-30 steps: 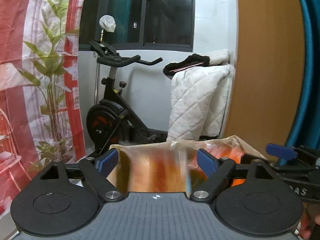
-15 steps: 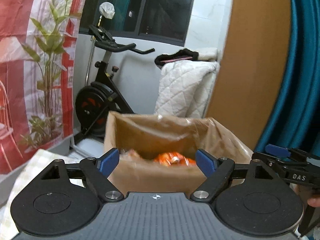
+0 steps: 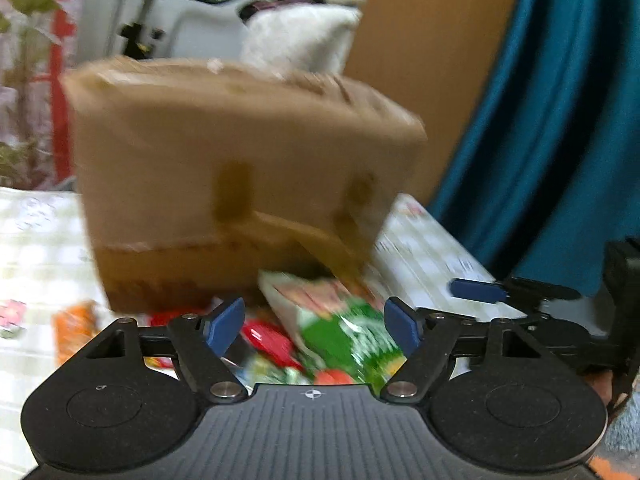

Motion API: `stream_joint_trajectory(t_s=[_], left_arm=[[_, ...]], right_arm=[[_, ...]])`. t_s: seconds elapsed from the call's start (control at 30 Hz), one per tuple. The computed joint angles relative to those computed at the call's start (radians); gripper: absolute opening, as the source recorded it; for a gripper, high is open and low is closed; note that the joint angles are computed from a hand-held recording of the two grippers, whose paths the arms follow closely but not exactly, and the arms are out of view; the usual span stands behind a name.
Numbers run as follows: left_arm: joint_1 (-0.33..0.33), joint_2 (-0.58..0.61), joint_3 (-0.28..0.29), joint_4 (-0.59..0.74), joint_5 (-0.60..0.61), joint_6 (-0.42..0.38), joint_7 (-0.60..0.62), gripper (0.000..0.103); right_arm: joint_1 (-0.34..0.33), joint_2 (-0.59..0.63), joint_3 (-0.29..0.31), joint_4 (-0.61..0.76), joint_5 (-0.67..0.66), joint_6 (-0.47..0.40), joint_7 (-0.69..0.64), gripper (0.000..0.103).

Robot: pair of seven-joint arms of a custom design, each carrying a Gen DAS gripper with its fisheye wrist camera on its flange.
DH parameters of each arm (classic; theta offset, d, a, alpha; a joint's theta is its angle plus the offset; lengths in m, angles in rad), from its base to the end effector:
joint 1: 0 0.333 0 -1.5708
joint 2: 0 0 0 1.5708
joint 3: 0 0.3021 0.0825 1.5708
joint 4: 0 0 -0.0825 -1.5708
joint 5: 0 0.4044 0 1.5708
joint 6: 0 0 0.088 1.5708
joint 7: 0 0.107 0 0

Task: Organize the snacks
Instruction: 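Grasp the large green vegetable-chip bag with both tools together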

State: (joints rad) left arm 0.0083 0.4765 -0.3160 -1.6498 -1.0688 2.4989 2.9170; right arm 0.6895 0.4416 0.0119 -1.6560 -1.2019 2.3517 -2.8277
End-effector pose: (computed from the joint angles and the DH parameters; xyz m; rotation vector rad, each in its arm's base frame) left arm 0.6935 -0.1849 0.3636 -1.0200 2.5372 -1.4180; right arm 0.5525 0.4482 0.3651 -1.3069 1.9504 -0.8967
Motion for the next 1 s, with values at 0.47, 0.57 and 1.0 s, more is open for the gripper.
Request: stream_joint_trajectory(t_s=[0.47,0.57,1.0], left_arm=[[-0.027,0.118,0.031,0.093,0.203,-0.172,-0.237,0.078],[-0.036,0.141,0.028,0.110,0.227,-0.167,-0.261,0.078],[0.002,0.155,-0.006,0.112,0.220,-0.202,-0.223,0.046]], right_arm=[[-0.018,0.037,0.008,-0.007,0.060,0.152,-0.196,0.077],[-0.021,0.048,-0.001,0.002,0.068,0.192,-0.221,0.077],[0.004,0.021,-0.023,-0.029,0.068,0.227,-0.126,0.045]])
